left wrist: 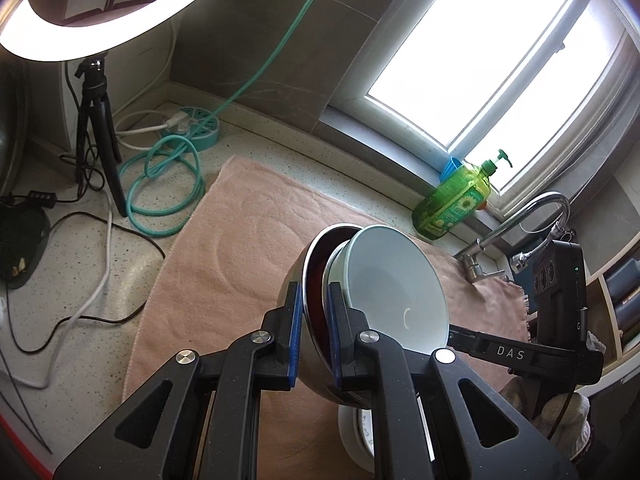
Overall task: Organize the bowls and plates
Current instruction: 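Lift the nested bowls and carry them over the plate stack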
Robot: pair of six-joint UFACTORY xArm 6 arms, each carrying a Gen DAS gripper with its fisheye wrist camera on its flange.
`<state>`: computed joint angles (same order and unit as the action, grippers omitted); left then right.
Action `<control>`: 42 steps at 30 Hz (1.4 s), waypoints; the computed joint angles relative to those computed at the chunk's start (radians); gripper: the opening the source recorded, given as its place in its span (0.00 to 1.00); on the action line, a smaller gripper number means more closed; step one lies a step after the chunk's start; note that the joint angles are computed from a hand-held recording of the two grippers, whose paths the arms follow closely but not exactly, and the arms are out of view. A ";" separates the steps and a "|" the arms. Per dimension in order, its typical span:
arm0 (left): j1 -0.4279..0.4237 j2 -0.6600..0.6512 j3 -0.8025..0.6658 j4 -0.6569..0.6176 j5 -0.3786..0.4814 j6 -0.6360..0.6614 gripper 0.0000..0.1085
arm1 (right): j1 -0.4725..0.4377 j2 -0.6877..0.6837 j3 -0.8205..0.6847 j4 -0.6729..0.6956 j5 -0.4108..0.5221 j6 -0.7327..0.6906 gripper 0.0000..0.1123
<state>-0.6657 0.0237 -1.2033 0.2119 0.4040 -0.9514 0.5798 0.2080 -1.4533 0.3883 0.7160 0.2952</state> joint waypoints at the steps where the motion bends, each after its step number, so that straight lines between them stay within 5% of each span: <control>1: -0.007 0.004 -0.003 -0.011 -0.007 0.000 0.09 | -0.004 -0.019 0.019 -0.008 -0.001 0.004 0.10; 19: -0.156 0.113 -0.104 -0.035 -0.012 -0.026 0.09 | -0.104 -0.359 0.402 -0.055 -0.020 -0.005 0.10; 42: -0.197 0.149 -0.125 -0.026 0.058 -0.079 0.09 | -0.116 -0.417 0.517 0.017 -0.038 -0.082 0.11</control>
